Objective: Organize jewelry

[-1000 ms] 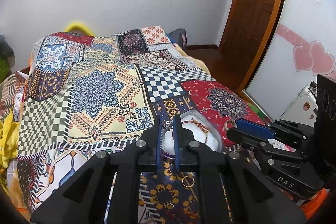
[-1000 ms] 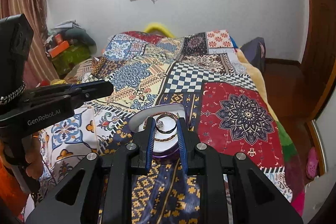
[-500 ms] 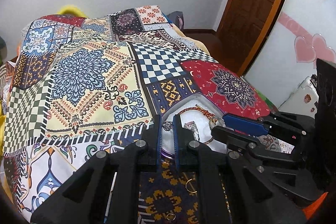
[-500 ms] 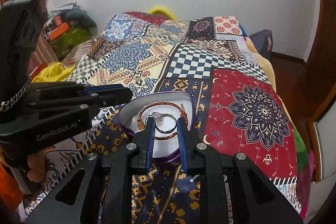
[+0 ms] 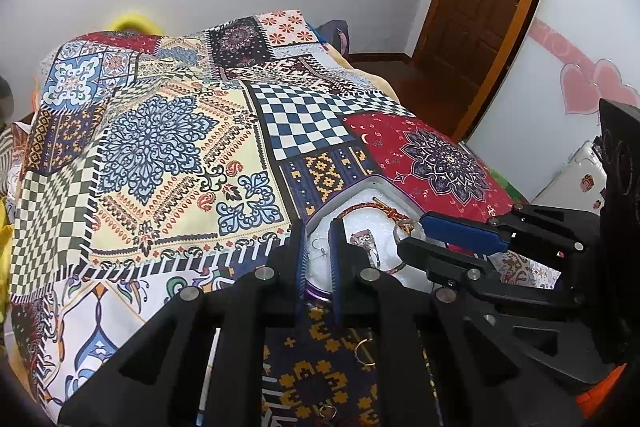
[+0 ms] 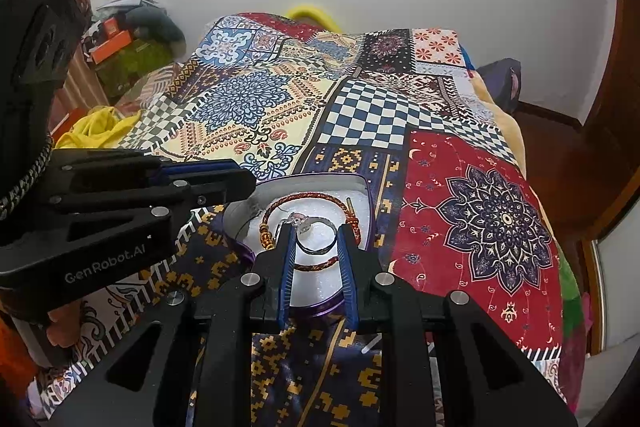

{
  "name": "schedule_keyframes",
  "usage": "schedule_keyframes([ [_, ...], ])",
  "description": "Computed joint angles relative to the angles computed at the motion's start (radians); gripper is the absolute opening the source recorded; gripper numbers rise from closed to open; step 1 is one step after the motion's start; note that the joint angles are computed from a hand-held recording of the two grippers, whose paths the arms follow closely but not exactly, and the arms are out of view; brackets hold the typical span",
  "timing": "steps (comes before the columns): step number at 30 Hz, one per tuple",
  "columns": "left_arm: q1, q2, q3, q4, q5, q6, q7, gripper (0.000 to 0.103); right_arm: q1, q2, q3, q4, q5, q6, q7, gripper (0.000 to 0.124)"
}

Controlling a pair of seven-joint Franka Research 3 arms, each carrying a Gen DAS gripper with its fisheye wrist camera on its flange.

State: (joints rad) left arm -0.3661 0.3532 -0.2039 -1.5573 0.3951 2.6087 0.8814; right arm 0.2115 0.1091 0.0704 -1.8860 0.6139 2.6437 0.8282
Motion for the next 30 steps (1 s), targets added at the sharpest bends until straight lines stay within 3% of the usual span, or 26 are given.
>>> schedule_keyframes([
  [7, -0.012, -0.058, 0.015, -0.044, 0.056, 0.004, -0.054, 0.025, 0.001, -0.015, -0.006, 0.0, -0.019, -0.009, 0.025, 0.021],
  [21, 0.003, -0.203, -0.015, -0.16, 0.128, -0.01, -0.119, 0.032, 0.016, -0.125, -0.018, -0.088, 0.009, 0.031, 0.012, 0.032],
  [30, 0.017, -0.305, -0.049, -0.29, 0.114, -0.025, -0.119, 0.033, 0.038, -0.209, -0.034, -0.173, 0.034, 0.038, -0.016, 0.032],
])
